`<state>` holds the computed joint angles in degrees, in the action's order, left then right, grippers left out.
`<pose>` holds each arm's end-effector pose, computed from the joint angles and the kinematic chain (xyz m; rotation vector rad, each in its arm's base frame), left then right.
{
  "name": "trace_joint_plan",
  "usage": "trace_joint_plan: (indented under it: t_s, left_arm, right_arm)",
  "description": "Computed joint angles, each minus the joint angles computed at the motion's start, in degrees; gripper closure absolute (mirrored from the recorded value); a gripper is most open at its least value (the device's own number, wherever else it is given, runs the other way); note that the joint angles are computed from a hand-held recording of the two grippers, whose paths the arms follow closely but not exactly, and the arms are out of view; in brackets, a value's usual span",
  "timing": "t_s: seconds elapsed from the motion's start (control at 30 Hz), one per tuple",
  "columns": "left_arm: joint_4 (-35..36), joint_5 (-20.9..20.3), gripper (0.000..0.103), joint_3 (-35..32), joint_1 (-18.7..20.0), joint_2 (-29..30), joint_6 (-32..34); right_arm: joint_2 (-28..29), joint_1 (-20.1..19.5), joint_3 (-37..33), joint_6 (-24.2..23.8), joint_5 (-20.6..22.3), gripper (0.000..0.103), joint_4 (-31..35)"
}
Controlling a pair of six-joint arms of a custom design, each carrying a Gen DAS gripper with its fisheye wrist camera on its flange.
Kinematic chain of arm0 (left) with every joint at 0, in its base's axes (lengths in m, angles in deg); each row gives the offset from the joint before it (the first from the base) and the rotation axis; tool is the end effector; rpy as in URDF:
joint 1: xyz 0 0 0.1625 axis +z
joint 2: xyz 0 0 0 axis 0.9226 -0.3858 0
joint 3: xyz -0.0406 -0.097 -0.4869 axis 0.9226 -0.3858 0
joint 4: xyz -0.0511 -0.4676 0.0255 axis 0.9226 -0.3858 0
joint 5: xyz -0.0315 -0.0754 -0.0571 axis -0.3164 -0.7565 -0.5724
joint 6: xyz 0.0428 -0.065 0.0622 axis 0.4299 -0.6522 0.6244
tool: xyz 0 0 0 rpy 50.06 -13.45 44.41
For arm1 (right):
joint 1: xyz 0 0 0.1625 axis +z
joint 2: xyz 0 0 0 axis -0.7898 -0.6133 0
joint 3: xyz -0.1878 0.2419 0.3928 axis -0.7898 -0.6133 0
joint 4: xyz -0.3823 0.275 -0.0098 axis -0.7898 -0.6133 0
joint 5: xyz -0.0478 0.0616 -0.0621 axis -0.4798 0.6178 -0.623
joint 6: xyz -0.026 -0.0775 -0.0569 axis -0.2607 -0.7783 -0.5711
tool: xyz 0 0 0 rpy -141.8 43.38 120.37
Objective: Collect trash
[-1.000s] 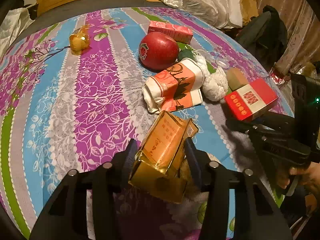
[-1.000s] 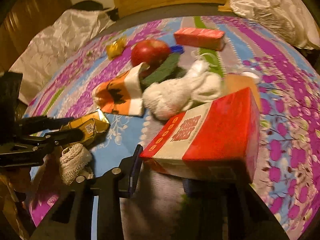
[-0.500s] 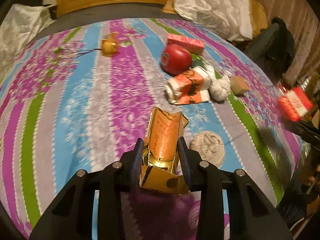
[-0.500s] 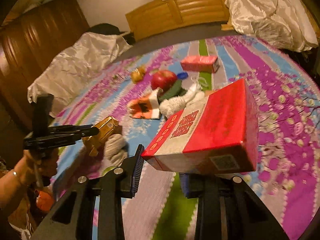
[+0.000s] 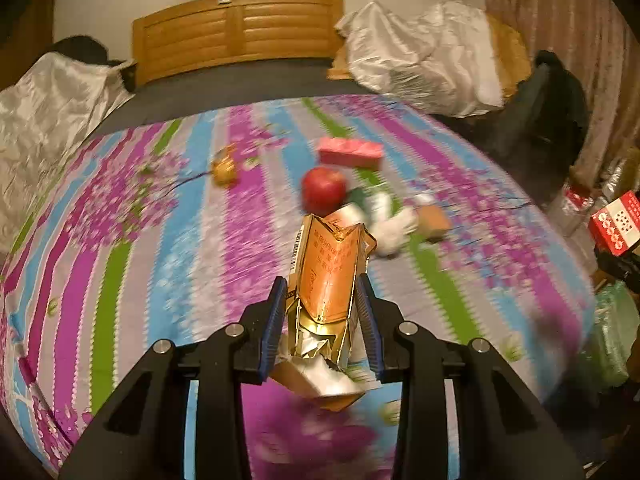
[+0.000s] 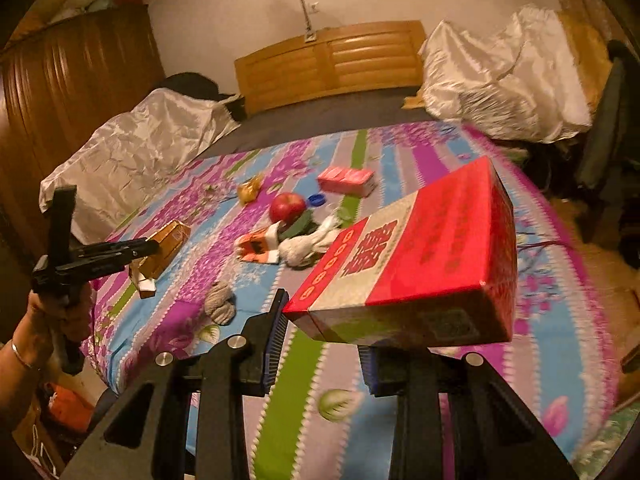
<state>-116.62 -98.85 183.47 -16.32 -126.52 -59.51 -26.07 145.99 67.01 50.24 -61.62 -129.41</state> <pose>-0.2981 -0.6829 0.1457 0.6539 2.4073 -0.8184 0.1396 -0.5657 0.3621 0.5819 -2.3806 1.0047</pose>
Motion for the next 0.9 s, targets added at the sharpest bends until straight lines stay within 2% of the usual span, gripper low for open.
trace_joint_plan:
  t_s: [0.2, 0.53, 0.9]
  left_arm:
    - [-0.2, -1.3, 0.069, -2.9, -4.6, 3.3, 1.3]
    - [0.5, -4.9, 0.069, -9.5, -10.2, 9.9, 4.5]
    - [2.9, -12.9, 0.069, -17.2, -15.7, 18.0, 8.9]
  right_arm:
    - [-7.5, 0.3, 3.1, -0.9, -4.2, 0.069, -1.6]
    - [-19.1, -1.4, 6.5, -2.2, -8.5, 0.069, -3.6]
    - [-31.3, -6.7, 8.2, -1.6, -12.3, 0.069, -1.4]
